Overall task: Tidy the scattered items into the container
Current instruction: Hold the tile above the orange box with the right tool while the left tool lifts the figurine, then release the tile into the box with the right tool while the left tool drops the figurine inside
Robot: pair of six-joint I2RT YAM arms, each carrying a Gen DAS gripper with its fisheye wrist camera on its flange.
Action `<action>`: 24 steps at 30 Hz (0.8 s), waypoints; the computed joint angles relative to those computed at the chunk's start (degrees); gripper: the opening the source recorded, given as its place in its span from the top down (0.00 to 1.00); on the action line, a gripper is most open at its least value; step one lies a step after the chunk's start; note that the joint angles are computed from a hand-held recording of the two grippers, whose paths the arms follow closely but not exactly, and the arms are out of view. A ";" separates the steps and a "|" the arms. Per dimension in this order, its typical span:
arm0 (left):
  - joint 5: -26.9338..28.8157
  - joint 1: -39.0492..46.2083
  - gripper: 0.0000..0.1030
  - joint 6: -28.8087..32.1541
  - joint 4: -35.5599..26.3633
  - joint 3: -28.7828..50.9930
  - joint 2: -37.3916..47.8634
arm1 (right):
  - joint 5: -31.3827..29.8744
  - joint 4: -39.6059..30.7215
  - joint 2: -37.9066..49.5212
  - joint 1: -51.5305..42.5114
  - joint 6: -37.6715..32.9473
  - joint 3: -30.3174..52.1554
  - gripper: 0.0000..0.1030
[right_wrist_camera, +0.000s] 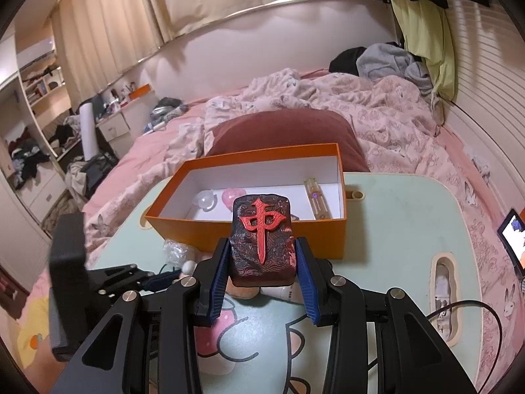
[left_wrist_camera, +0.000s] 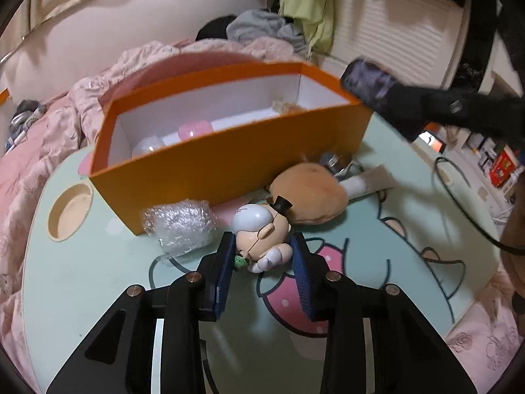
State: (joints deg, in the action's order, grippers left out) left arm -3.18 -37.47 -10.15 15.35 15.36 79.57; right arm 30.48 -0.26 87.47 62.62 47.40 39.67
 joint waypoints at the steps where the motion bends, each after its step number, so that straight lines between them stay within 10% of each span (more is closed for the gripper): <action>1: 0.07 -0.13 0.65 -0.43 -0.91 -0.84 -2.64 | 0.34 -0.14 0.08 0.18 0.08 0.07 0.63; 10: 3.71 6.36 0.65 3.31 -15.18 3.96 -19.74 | 0.95 -0.99 1.56 -0.31 -2.36 2.53 0.63; 24: 7.58 15.18 0.65 5.75 -10.49 21.30 6.53 | -7.14 -4.85 14.77 -11.26 -8.15 16.41 0.63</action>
